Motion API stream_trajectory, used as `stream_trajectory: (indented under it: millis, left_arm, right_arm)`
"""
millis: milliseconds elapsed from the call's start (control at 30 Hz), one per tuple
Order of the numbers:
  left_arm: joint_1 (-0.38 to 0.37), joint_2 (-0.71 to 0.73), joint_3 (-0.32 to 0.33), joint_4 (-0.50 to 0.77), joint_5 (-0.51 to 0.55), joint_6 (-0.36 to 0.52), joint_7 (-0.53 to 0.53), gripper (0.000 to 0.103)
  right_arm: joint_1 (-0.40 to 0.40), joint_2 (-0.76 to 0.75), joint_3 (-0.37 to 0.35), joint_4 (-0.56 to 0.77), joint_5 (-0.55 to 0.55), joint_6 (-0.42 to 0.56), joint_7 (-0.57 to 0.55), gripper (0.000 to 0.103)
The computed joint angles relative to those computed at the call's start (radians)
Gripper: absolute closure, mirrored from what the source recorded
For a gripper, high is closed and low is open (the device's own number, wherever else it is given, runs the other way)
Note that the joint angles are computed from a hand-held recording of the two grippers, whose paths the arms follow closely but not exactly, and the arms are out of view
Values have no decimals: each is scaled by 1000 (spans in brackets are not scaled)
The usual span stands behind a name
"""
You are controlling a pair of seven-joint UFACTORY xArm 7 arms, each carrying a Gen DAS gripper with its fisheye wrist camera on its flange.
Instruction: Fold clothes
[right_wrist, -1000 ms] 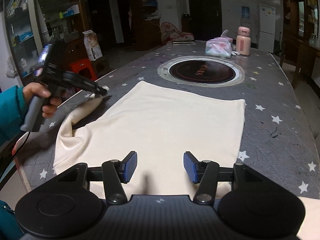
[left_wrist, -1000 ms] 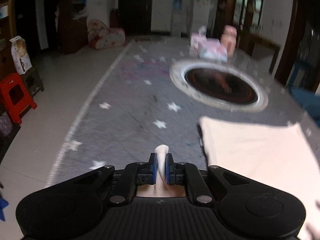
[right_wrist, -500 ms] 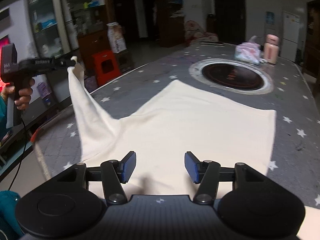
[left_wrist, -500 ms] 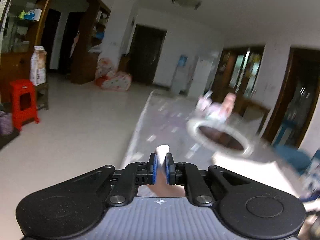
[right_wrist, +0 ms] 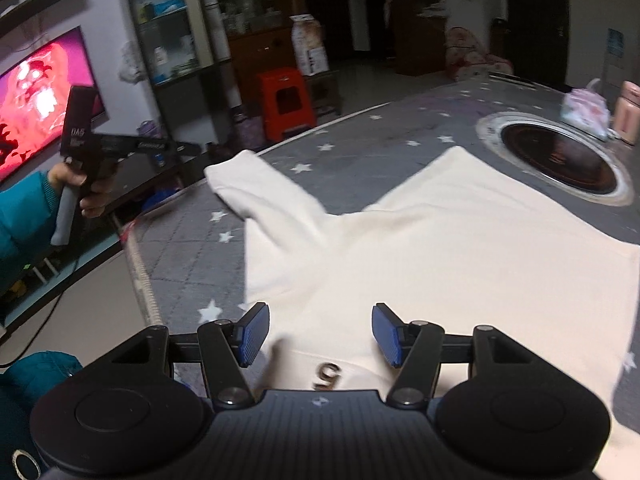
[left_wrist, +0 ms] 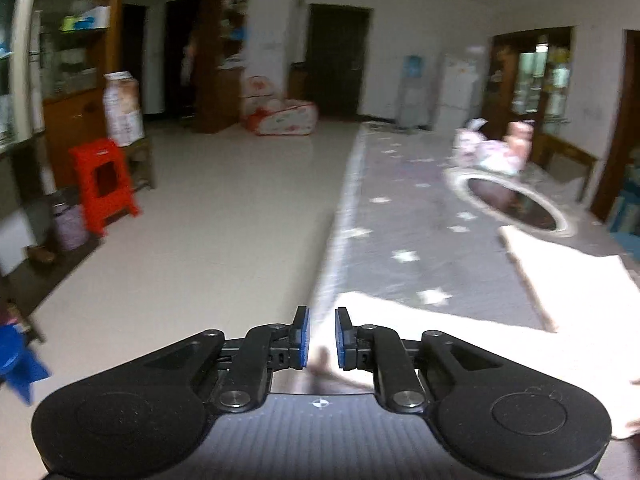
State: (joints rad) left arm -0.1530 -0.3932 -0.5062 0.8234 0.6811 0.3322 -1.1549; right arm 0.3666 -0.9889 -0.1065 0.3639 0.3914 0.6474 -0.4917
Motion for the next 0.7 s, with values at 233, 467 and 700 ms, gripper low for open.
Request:
stream_trajectory:
  millis: [233, 467, 700]
  left_arm:
    - [-44, 171, 22, 97, 40, -14, 40, 87]
    - [-88, 252, 70, 161, 189, 99, -3, 85]
    - [-165, 282, 142, 188, 255, 139, 3, 79]
  right_arm:
    - [83, 84, 14, 29, 38, -49, -34, 46]
    - [150, 178, 38, 54, 54, -111, -76, 53]
    - [126, 260, 88, 74, 21, -135, -62, 77]
